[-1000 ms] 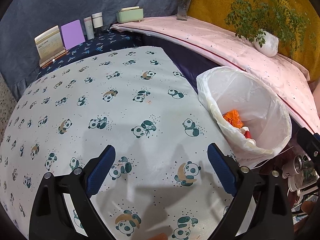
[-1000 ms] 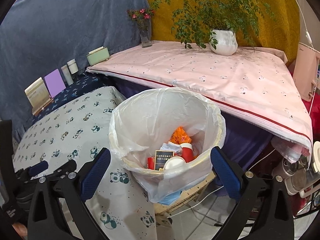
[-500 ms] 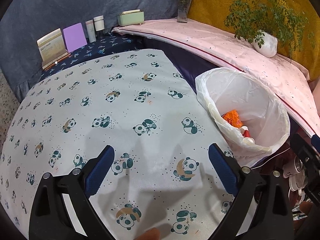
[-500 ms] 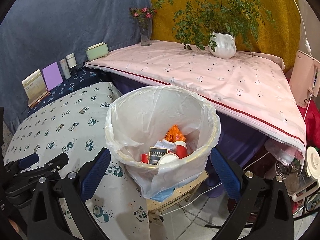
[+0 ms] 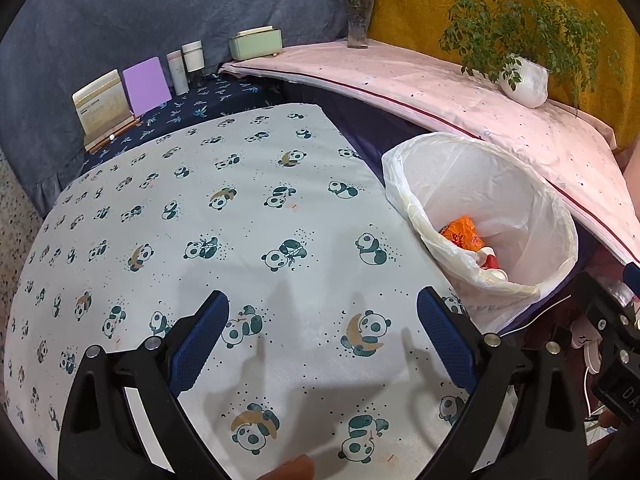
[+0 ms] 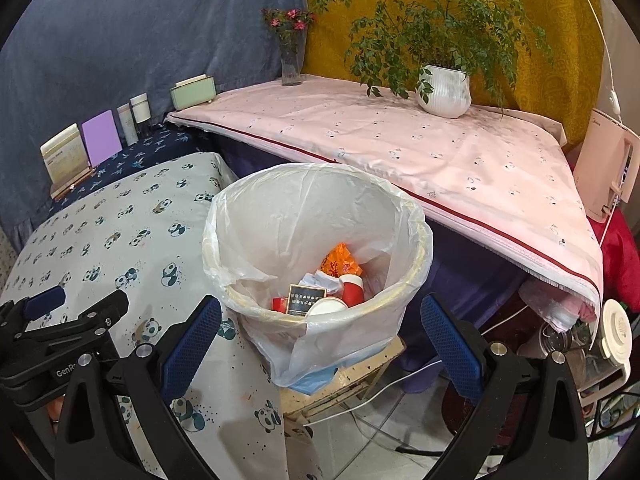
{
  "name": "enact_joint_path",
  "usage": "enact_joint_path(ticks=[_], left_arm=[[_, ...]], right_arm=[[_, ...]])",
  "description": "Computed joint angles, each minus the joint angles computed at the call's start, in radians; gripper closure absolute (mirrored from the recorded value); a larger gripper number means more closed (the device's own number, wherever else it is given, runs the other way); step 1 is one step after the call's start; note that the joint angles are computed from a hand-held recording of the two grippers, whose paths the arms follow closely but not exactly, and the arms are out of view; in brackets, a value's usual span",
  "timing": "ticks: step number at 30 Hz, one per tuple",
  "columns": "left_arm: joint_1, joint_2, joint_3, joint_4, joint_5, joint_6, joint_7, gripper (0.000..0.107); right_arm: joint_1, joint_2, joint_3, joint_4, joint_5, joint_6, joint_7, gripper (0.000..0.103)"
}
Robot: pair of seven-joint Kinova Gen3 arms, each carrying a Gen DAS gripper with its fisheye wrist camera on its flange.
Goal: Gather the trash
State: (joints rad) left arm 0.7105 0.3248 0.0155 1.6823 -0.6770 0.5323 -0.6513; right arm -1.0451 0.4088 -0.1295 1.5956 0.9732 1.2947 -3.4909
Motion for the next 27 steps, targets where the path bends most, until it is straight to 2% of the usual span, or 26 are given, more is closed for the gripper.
enact_joint_path(ticks=[23,27], left_arm=[[-0.001,-0.004,0.003,0.007,-0.003,0.005,0.02,0.017],[0.014,-0.003,-0.009,0.01,-0.027,0.006,0.051,0.017]], right_arm=[[0.005,0.0,-0.001,0.009,-0.013,-0.02,-0.001,0.007],[0.004,0.002,-0.001,0.01,-0.016,-0.023,-0.002,0.007]])
